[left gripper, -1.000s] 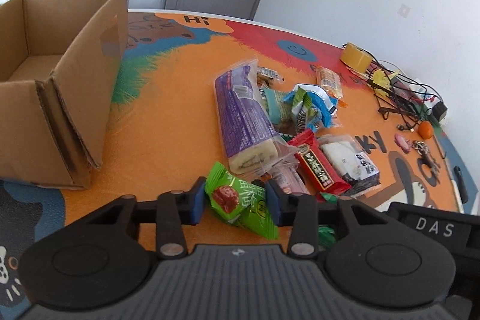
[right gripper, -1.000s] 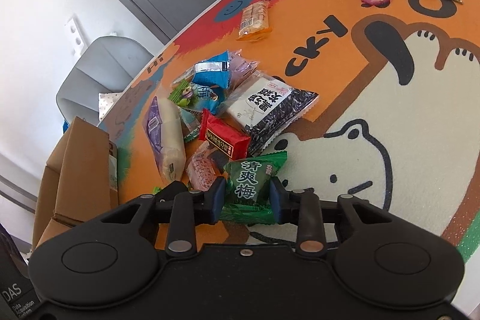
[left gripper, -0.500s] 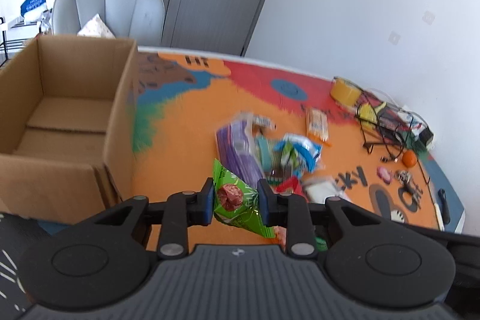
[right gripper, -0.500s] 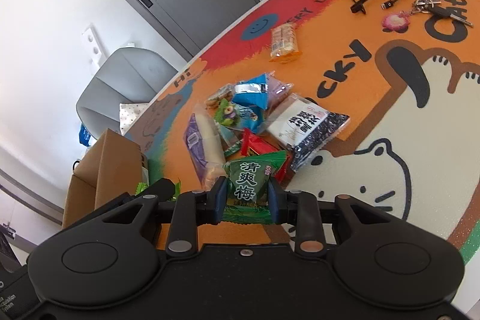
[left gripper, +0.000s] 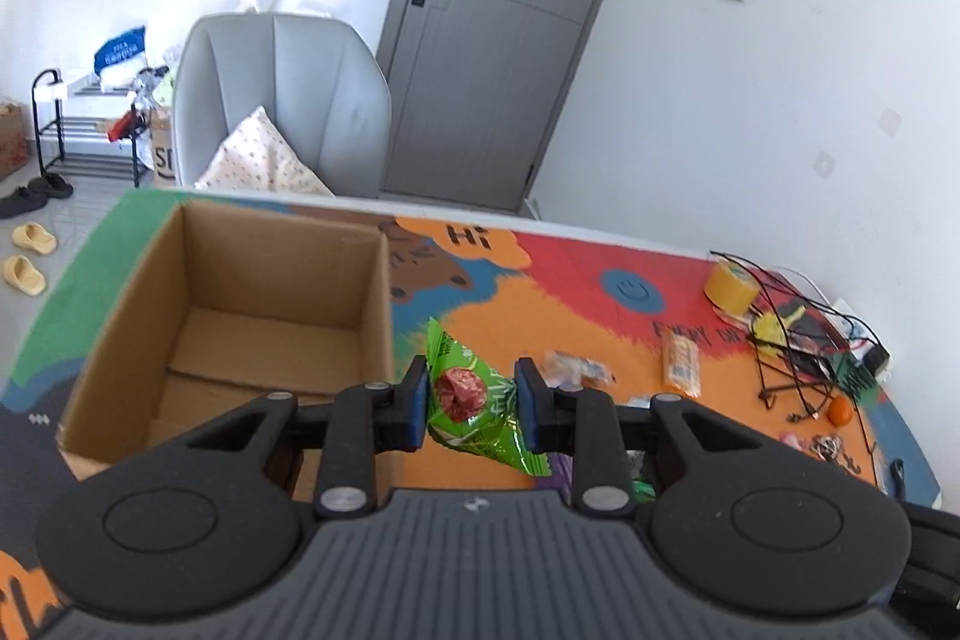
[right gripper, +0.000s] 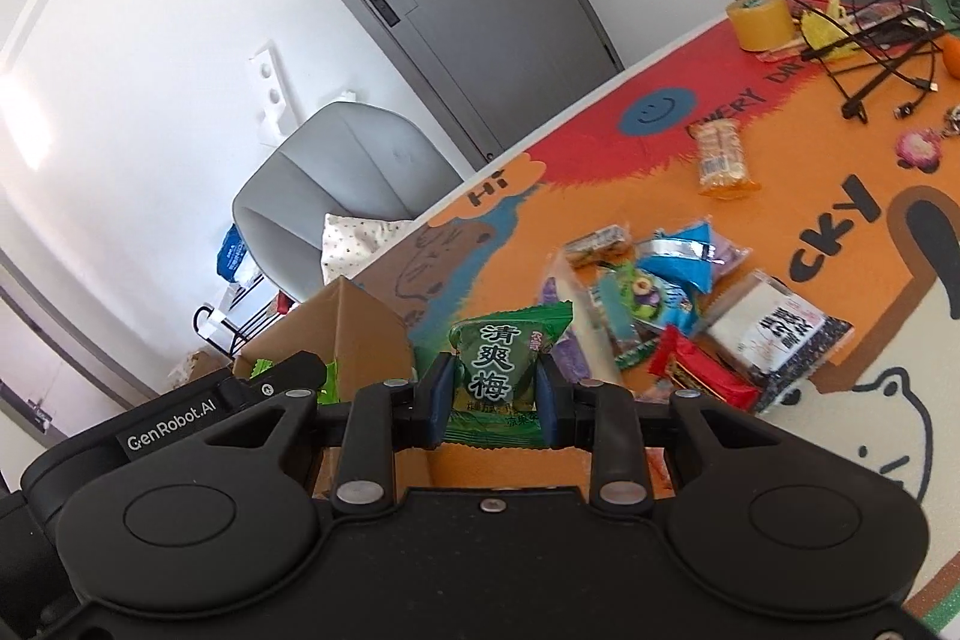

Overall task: Organize snacks
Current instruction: 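Carry both green packets over the cardboard box and open both tools to drop them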

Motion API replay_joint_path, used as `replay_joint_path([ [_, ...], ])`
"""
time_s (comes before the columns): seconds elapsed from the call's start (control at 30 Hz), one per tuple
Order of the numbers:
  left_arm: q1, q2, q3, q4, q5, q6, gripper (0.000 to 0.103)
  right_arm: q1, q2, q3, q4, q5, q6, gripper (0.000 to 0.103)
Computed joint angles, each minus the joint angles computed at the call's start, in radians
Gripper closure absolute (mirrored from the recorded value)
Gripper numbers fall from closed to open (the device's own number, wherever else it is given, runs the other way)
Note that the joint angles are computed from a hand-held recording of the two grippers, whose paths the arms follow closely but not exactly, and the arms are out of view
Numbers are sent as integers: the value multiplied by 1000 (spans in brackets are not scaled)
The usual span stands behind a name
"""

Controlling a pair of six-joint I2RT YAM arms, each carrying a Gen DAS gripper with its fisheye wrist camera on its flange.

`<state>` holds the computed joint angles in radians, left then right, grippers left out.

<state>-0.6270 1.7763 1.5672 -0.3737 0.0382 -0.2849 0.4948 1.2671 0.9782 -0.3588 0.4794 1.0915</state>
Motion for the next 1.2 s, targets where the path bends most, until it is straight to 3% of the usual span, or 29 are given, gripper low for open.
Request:
replay_joint_path([
  [0.43,89,77,118,-30,-25,75,75,-42,186,200,85,-86,-158,73],
  [0.8,157,229,278,-59,-15,103,75,-79,345,293,234,-186,-257,73],
  [1.07,198,297,332,-65,-41,82,72,-108,417,324,295,-248,-222,73],
  [1.2,233,250,272,-35,0,53,71,-104,440,353,291,-241,-222,74],
])
